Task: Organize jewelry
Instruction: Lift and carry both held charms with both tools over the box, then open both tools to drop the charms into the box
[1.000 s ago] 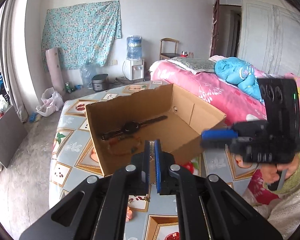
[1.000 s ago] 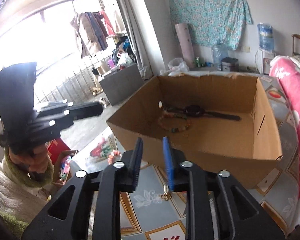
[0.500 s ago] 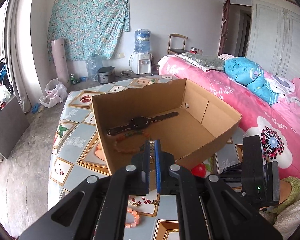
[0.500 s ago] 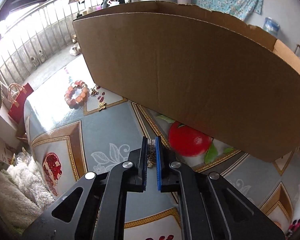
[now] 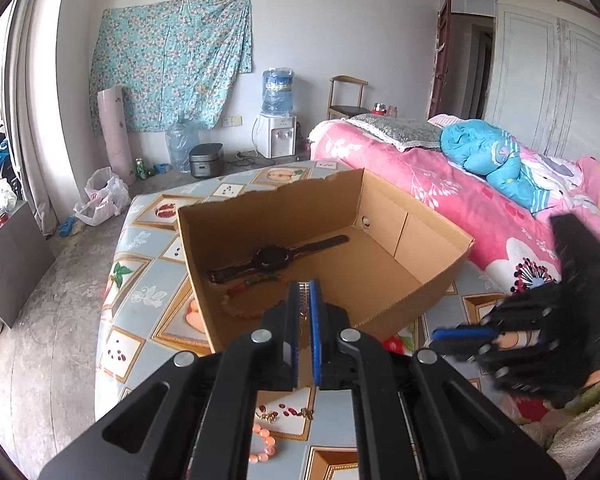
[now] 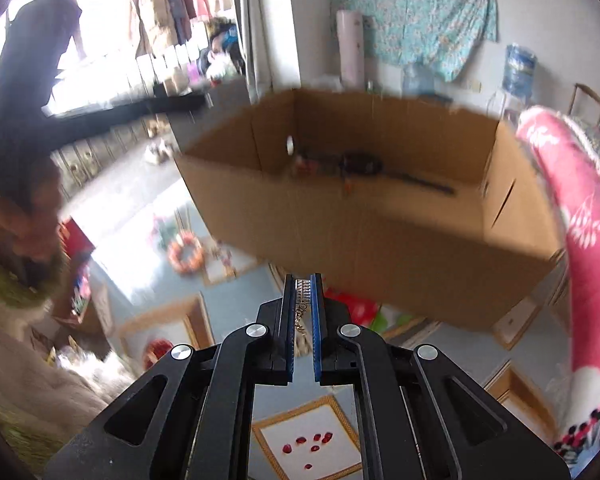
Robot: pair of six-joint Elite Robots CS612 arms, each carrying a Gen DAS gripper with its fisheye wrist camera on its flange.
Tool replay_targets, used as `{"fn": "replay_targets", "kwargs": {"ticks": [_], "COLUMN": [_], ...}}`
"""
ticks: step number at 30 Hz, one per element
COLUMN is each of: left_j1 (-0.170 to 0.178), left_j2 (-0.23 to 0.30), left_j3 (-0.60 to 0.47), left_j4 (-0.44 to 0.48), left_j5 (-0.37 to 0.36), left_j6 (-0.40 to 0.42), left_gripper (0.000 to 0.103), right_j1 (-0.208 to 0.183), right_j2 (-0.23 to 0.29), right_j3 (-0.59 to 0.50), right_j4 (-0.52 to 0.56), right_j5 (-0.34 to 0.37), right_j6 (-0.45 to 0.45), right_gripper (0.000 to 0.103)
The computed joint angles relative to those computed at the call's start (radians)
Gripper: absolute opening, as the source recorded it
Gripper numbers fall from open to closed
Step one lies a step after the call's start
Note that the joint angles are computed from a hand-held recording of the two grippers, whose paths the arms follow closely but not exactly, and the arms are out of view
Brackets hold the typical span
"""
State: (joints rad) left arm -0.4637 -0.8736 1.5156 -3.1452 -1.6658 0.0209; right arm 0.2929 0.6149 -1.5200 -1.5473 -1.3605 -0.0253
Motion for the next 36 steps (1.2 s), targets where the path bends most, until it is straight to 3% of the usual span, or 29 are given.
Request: {"fn": "replay_targets", "kwargs": {"ticks": [5, 7, 15, 20, 23, 29, 34, 36], "left_j1": [0.003, 0.006, 0.003, 0.001, 0.006, 0.015, 0.029, 0.034], "left_j2": [0.024, 0.042, 0.138, 0.168, 0.168, 0.128, 0.067, 0.043], "left_j3": [-0.046, -0.08, -0.259, -0.314, -0.307, -0.24, -0.139, -0.097], "left_j4": [-0.004, 0.021, 0.241, 0.327, 0.318, 0.232, 0.123, 0.087], "left_j5": [-0.047, -0.088, -0.197, -0.221, -0.234, -0.202, -0.129, -0.093], "left_j6": [0.006, 0.0, -0.018, -0.036, -0.053, -0.085, -0.131, -0.148], "left_gripper": [0.004, 0.004, 0.005, 0.006, 0.016, 0.024, 0.041, 0.055], "right_j1": [-0.03, -0.038, -0.065, -0.078, -0.082, -0.089, -0.087, -0.084], "right_j2": [-0.032, -0.051, -0.121, -0.108, -0.094, -0.077, -0.045, -0.028], "right_j3": [0.013, 0.044, 0.225, 0.196, 0.169, 0.132, 0.067, 0.036], "right_j4": [-0.166, -0.207, -0.148, -0.162, -0.19, -0.217, -0.234, -0.242], "right_j5": [0.069, 0.057, 0.052, 0.039, 0.026, 0.007, 0.017, 0.038], "right_j6": [0.03, 0.033, 0.102, 0.146, 0.162, 0.191, 0.199, 0.188], "right_gripper": [0.005, 0.005, 0.008, 0.017, 0.023, 0.033, 0.05, 0.054]}}
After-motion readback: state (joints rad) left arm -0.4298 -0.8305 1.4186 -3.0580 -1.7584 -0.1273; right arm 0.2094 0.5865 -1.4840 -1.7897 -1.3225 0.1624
